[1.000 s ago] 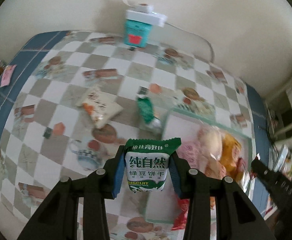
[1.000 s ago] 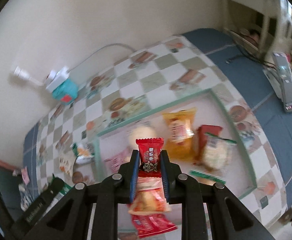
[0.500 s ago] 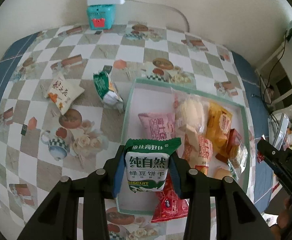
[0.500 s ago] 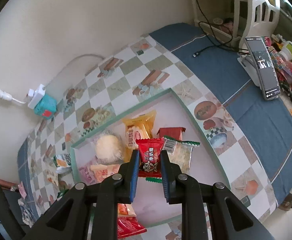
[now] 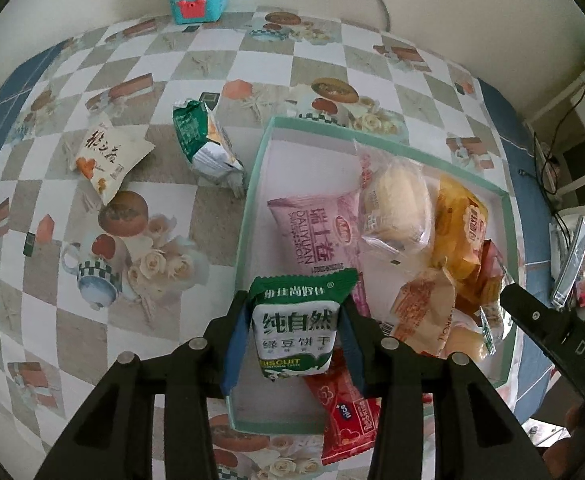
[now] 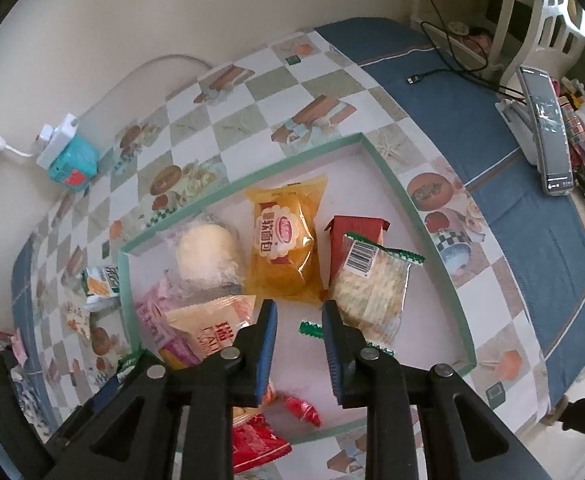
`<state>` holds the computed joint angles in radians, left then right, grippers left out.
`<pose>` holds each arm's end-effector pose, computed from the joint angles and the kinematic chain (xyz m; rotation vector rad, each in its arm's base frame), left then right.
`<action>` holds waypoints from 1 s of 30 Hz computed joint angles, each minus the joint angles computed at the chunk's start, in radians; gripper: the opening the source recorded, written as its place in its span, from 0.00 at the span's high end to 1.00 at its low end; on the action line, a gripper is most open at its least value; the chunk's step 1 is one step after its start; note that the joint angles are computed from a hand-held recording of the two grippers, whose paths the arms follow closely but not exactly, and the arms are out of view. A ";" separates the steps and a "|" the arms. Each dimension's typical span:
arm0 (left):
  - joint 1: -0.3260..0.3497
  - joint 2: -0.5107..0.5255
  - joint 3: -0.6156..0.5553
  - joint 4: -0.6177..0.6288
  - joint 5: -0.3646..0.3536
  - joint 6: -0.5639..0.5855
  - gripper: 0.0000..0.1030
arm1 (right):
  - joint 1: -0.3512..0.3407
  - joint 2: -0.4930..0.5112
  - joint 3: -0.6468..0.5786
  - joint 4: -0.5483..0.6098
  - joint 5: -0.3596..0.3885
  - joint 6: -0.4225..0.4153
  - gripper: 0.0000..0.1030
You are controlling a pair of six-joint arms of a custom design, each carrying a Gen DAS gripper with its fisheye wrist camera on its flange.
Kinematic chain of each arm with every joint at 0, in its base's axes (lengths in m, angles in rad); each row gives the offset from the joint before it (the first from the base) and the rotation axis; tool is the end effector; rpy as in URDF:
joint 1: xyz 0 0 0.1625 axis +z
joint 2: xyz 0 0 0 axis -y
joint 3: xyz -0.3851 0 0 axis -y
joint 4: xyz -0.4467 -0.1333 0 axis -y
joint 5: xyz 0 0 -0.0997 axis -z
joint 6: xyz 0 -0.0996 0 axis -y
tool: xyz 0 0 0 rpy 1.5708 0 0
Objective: Organize snacks
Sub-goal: 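Carry green biscuit pack with left tool while right tool carries red candy to tray, then open both tools in the tray, dropping biscuit pack and red candy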
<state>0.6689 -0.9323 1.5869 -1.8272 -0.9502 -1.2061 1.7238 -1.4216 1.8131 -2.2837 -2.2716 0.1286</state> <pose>-0.3869 -0.5496 0.0864 -0.2157 2.4592 -0.4412 0.1580 -0.5714 0.3321 -0.1149 -2.4451 0.5175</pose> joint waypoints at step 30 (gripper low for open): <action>0.025 -0.282 0.157 0.202 0.168 -0.398 0.08 | 0.116 0.096 0.009 -0.074 -0.135 -0.059 0.00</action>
<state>0.6936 -1.2146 1.7434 -1.6255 -0.7817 -1.6038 1.8393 -1.3259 1.8220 -2.3577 -2.4062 0.0691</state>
